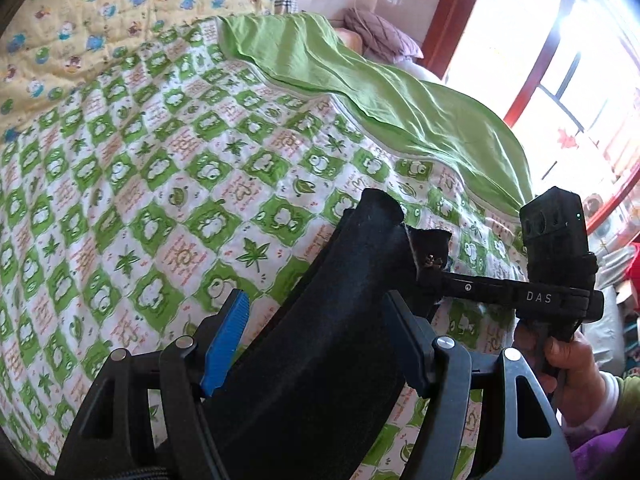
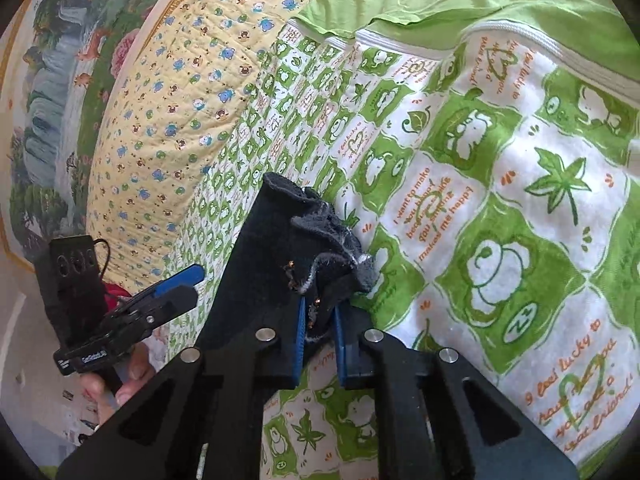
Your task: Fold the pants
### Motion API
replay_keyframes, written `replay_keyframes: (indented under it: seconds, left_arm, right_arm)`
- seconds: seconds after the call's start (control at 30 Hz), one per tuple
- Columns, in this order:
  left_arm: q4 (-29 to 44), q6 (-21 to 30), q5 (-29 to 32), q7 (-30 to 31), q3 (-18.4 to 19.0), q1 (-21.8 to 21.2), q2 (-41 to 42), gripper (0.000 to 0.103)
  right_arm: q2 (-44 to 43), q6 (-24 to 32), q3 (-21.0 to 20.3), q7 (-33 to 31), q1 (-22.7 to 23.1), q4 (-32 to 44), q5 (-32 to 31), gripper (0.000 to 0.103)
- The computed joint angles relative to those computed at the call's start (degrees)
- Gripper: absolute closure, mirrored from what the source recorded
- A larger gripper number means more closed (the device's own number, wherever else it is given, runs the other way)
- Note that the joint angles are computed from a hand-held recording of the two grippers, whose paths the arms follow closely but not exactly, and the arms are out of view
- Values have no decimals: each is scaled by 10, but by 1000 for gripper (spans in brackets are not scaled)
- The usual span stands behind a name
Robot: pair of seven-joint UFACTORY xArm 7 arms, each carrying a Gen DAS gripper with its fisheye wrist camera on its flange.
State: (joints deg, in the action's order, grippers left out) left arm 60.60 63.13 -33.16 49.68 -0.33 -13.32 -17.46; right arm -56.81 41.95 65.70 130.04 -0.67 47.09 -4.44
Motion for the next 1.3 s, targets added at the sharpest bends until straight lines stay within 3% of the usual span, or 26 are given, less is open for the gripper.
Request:
replay_keyframes:
  seconds: [0.3,0.4,0.5,0.63,1.07,1.3]
  left_arm:
    - [109,102,-4,-26,-37,-7,135,36]
    - [136,140,-22,-21,-46,-3,163,48]
    - [150,160,-38,-25,-52,4,180,77]
    - [144,164,-67,-15,-49,18,170,90]
    - [91,171,-148,40,7,44,55,92]
    - [51,178,-170,52,50,64,-9,92]
  right_arm:
    - [-41,-28,4,17,4,-16,-7,90]
    - [-46,-24,6,16,6,-16,-3,90]
    - [-49,-21,7,12,7,-15,0,90]
    - [-46,-16,6,-6,4,-7,-2,90]
    - [-50,-59,-5,-134,-56,57,-24,90]
    - [-43,-173,4,-182,-112,73,-5,90]
